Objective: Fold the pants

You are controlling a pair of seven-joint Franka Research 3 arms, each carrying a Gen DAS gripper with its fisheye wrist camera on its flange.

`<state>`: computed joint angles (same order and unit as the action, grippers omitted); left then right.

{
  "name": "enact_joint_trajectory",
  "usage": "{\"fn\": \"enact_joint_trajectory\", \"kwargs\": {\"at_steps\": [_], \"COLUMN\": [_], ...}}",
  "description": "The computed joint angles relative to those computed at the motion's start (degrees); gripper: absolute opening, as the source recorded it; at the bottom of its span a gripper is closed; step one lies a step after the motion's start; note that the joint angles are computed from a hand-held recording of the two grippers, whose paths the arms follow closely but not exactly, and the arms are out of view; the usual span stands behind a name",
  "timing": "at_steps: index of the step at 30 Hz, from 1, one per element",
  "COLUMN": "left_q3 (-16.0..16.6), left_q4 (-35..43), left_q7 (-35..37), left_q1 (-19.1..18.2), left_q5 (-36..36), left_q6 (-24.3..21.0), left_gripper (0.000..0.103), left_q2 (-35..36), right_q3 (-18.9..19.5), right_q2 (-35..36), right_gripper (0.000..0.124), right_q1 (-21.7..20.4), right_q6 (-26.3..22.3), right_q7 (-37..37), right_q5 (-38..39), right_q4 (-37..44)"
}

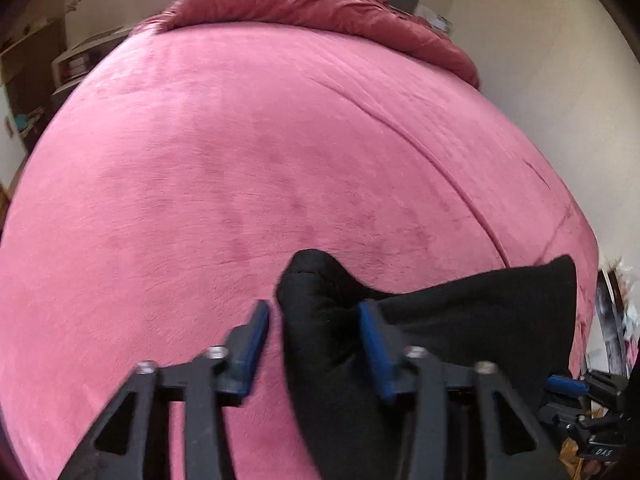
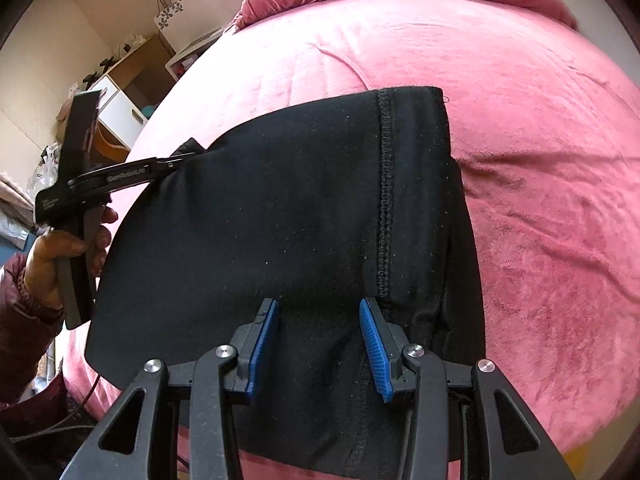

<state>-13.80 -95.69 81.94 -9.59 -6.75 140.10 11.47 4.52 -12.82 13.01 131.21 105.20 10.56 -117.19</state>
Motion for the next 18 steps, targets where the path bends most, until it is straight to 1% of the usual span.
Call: {"fn": "enact_joint_trajectory", "kwargs": {"at_steps": [1, 2, 4, 5, 6, 7, 11, 12, 14, 15, 16, 18], "left_q3": [0.21, 0.16, 0.17, 0.35, 0.62, 1.01, 3.48, 4.15, 5.69, 6.13, 6.33, 6.33], "left_q4": [-1.5, -2.48, -6.6, -9.08, -10.76, -12.94, -19.07, -20.76, -22.85, -23.67, -24.19, -24.01], "left_q7": [-1.09, 0.01, 1.73, 3.1, 5.1, 8.06, 15.3, 17.23, 22.29, 23.24, 23.85, 23.31], "left_q1": [0.25, 1.01, 2.0, 2.31, 2.37, 2.42, 0.89, 0.31, -1.0, -1.39, -1.74, -1.98], "left_q5": [-0.51, -2.6, -7.47, -10.23, -13.44, -18.41, -28.6, -31.25, -37.85, -39.24, -39.71, -38.18], "left_q6": [0.5, 0.81, 2.77, 3.41, 3.41, 2.94, 1.78, 1.56, 0.6, -0.07, -0.62, -1.04], "left_gripper": [0.061, 0.063, 0.074, 0.081, 0.083, 0.083, 0.086, 0.086, 0.087, 0.087, 0.087, 0.087], "left_q2": [-1.55, -2.46, -5.94, -8.07, -9.45, -11.26, -16.09, -17.41, -18.99, -19.66, -20.06, -20.19], "right_q3": [0.05, 0.23, 0.04, -0.11, -0.14, -0.22, -0.76, -0.88, -0.53, -0.32, -0.44, -0.82], "right_q2": [0.0, 0.2, 0.03, -0.35, -0.6, -0.9, -1.81, -2.24, -3.31, -3.85, -4.56, -5.54], "right_gripper": [0.043, 0.043, 0.044, 0.044, 0.045, 0.045, 0.048, 0.049, 0.058, 0.068, 0.073, 0.076], "right_q1": [0.01, 0.07, 0.14, 0.2, 0.25, 0.23, 0.02, -0.14, -0.77, -1.19, -1.49, -2.14], "right_q6": [0.08, 0.17, 0.63, 0.95, 1.21, 1.34, 1.85, 2.28, 3.26, 3.78, 4.59, 5.25], "right_q7": [0.05, 0.46, 0.37, 0.21, 0.25, 0.18, -1.15, -1.3, -0.6, 0.09, 0.53, 1.55], "right_q5": [-0.1, -0.24, 0.22, 0.77, 1.2, 1.5, 2.76, 3.02, 1.95, 1.17, 1.19, 1.63], "right_q4": [0.06, 0.34, 0.21, -0.17, -0.42, -0.64, -0.67, -0.91, -1.71, -2.04, -2.65, -3.46]}}
